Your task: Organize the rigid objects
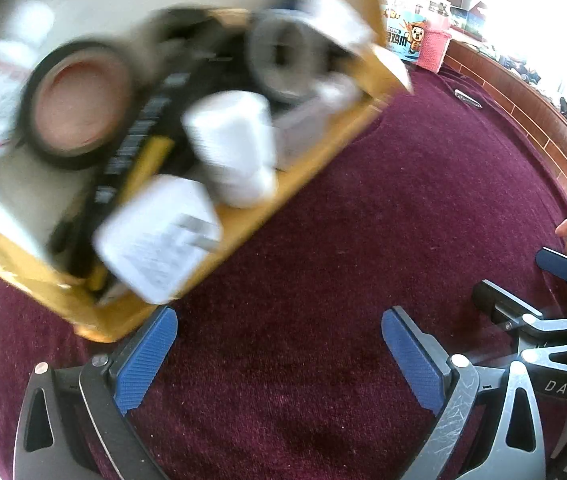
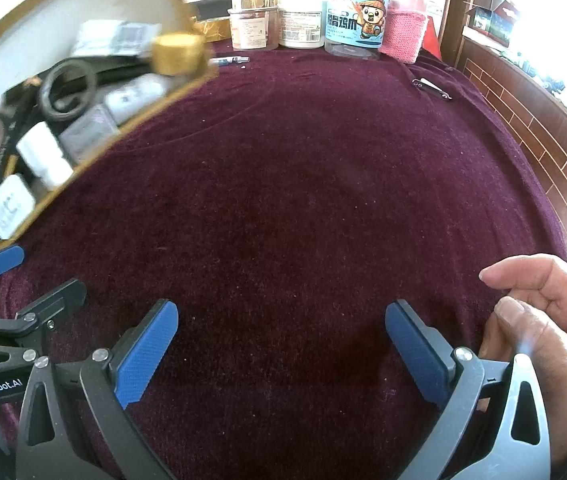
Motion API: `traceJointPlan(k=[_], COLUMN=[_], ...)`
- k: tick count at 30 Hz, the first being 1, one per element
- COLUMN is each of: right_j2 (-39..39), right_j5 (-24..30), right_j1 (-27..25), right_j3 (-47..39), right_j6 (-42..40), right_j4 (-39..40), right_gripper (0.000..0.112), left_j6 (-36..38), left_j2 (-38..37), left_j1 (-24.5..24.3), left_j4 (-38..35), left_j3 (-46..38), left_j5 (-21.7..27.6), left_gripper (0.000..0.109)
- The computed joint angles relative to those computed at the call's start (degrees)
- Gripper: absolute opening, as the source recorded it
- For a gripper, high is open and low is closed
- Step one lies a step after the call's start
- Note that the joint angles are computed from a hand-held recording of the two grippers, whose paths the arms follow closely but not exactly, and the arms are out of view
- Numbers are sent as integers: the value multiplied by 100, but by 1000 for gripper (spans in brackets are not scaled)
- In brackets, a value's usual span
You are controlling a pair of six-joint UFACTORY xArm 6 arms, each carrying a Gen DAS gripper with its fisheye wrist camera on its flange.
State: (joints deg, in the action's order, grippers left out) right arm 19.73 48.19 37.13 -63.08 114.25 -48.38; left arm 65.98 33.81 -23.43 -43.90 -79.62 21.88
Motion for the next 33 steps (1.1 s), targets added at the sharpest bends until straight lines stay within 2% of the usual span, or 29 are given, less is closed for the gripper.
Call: traceJointPlan(k=[33], right_j2=[32], right_j5=[-5], right_j1=[-14], right_j3=[-44], right_j6=[-23], right_j4=[3], right_gripper=[103], left_j6=[239], left_j2=[-61], left_j1=[2], left_j4=[-211], left_j3=[155], left_j5=[-71], left_gripper=[102])
